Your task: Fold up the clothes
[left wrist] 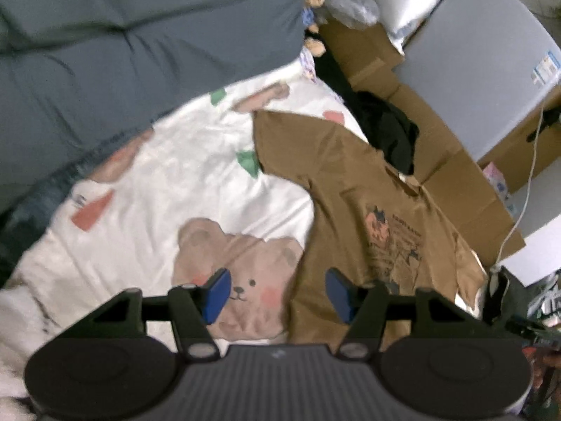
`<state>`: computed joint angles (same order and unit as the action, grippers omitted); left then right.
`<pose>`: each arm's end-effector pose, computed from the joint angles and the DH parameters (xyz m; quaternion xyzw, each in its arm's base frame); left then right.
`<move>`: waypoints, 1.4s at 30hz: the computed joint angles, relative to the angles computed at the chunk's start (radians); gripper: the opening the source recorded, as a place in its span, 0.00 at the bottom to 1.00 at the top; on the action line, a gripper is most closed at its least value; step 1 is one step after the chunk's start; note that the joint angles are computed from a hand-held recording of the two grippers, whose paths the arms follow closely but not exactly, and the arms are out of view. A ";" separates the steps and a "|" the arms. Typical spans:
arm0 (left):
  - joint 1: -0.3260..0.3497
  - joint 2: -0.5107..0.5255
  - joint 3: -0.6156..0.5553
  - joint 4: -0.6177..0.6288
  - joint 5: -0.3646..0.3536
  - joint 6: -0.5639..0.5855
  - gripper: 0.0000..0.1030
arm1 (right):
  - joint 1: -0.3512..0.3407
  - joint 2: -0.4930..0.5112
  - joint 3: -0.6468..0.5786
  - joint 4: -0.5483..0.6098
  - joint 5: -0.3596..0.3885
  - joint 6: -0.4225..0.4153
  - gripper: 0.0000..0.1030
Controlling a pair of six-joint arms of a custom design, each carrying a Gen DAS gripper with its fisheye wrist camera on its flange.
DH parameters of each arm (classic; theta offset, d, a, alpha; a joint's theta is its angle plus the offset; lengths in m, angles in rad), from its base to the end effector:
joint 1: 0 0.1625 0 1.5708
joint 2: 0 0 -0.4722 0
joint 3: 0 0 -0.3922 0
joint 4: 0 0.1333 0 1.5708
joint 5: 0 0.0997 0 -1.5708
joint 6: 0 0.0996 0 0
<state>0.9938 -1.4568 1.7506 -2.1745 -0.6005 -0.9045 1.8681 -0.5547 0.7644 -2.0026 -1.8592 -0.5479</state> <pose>-0.1146 -0.5711 0.4949 -0.2135 0.8506 -0.4117 0.2479 0.3650 -0.8329 0.2584 0.3889 -0.9035 0.0910 0.1554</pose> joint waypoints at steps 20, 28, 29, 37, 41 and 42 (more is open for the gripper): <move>0.183 0.099 0.153 -0.327 -0.322 0.188 0.26 | -0.035 -0.011 0.202 -0.035 -0.030 -0.057 0.96; 0.212 0.163 0.118 -0.298 -0.376 0.230 0.26 | -0.051 0.023 0.187 0.017 -0.015 -0.053 0.84; 0.214 0.168 0.117 -0.297 -0.383 0.233 0.26 | -0.053 0.024 0.190 0.019 -0.008 -0.048 0.82; 0.226 0.207 0.107 -0.320 -0.437 0.259 0.16 | -0.062 0.037 0.211 0.051 0.019 -0.010 0.70; 0.224 0.234 0.084 -0.337 -0.457 0.290 0.14 | -0.061 0.054 0.206 0.064 -0.020 -0.022 0.31; 0.225 0.245 0.073 -0.338 -0.464 0.301 0.14 | -0.062 0.056 0.205 0.066 -0.023 -0.024 0.26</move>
